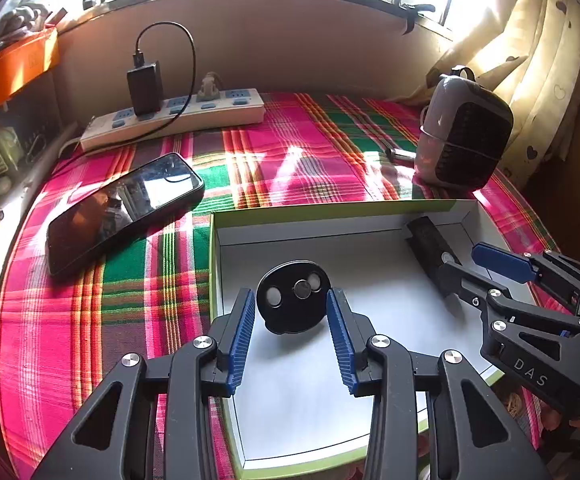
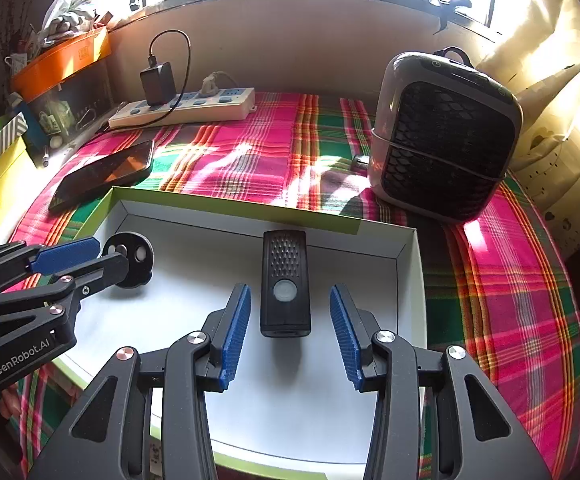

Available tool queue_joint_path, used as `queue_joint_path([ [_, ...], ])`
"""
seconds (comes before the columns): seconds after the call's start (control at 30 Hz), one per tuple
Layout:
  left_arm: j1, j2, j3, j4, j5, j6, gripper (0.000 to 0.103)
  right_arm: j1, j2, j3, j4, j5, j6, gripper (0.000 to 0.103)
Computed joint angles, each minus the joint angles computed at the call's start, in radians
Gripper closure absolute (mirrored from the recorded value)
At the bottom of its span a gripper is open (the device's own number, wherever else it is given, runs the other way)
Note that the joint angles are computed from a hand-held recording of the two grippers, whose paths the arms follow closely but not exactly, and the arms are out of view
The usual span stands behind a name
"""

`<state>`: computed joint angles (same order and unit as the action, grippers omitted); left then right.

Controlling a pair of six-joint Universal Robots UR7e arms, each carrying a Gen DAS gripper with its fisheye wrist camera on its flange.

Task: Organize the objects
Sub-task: 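Open both tools to set the puck and remote on the box floor, then withdraw both tools from the box back toward the walnuts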

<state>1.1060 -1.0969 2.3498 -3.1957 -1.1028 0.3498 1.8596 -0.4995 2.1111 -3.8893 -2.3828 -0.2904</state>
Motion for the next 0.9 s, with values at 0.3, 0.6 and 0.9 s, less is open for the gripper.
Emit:
queue_joint_path([
  [0.3, -0.023, -0.053, 0.071, -0.072, 0.003, 0.018, 0.067, 0.026, -0.012, 0.06, -0.074, 0.015, 0.008, 0.06],
  [0.6, -0.014, -0.15, 0.136, -0.072, -0.045, -0.015, 0.067, 0.053, -0.011, 0.128, -0.161, 0.025, 0.008, 0.06],
  [0.9, 0.023, -0.237, 0.203, -0.07, -0.09, -0.023, 0.066, 0.065, -0.003, 0.207, -0.266, 0.032, 0.01, 0.06],
])
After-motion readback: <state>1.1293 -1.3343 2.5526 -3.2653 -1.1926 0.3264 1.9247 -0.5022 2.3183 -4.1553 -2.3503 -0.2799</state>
